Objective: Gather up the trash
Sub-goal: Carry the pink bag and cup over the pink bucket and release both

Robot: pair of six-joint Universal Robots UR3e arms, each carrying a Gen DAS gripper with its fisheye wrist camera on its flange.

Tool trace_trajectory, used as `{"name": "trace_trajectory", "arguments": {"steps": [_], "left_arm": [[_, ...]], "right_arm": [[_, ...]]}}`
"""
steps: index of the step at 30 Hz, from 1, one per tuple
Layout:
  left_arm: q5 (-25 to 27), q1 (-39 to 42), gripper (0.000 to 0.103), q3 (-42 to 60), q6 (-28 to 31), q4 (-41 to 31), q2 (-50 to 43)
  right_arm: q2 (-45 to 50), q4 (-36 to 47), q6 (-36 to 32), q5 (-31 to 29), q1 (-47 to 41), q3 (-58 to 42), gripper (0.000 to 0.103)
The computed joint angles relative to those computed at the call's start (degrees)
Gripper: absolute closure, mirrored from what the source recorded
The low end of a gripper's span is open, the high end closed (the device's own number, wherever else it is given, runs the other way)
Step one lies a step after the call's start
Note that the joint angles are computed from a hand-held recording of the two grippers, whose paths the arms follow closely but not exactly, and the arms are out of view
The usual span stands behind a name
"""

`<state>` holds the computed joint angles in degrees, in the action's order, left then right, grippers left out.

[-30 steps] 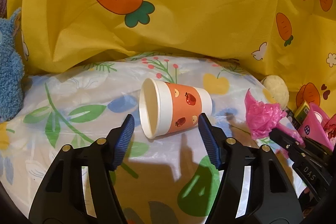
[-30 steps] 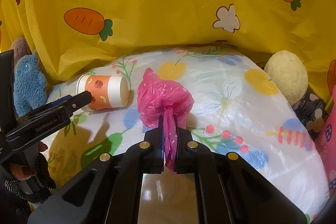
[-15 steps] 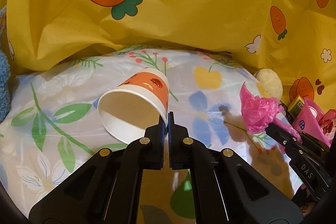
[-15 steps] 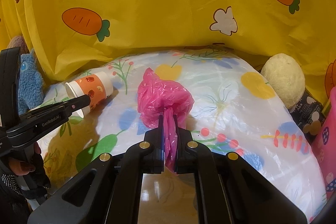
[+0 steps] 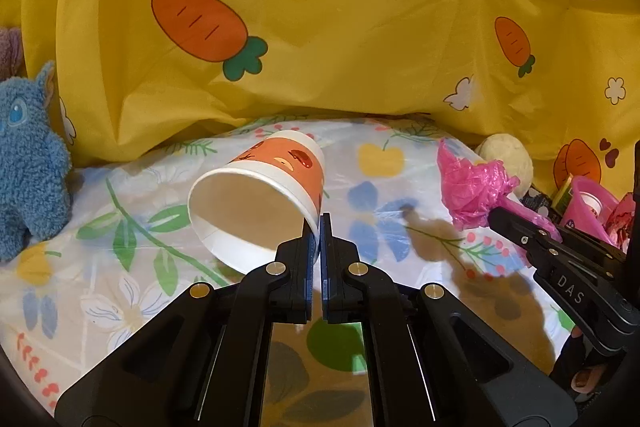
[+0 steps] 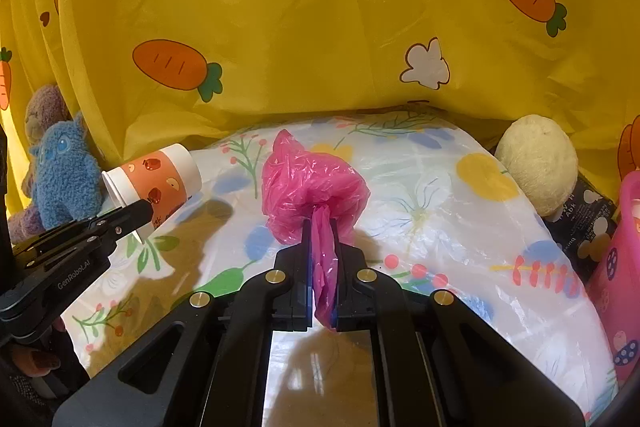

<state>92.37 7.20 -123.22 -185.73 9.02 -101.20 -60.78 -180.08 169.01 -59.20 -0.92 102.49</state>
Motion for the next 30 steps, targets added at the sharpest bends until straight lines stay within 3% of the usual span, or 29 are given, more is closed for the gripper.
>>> {"name": "trace_trajectory", "arguments": {"steps": [9,16,23,30], "left_arm": [[9.89,-14.05,0.101,3.59,-1.71,-3.9,3.06],[14.34,-27.45,0.101,13.51,-2.23,-6.47,-2.08],[11.6,-36.28,0.101,31.78,-2.33,-10.79,-14.88],[4.36,-39.05,0.101,56.22,-3.56,-20.18,-31.53]], "right_arm": [[-13.21,0.44,-5.53,8.72,-9.34,13.76,0.096],[-25.2,3.69,-12.96,16.43,-24.05,25.22,0.096],[-27.55,8.68,-18.55,17.01,-38.94,25.66,0.096],[-21.24,12.41,-22.41,14.45,-44.67,19.82,0.096]]}}
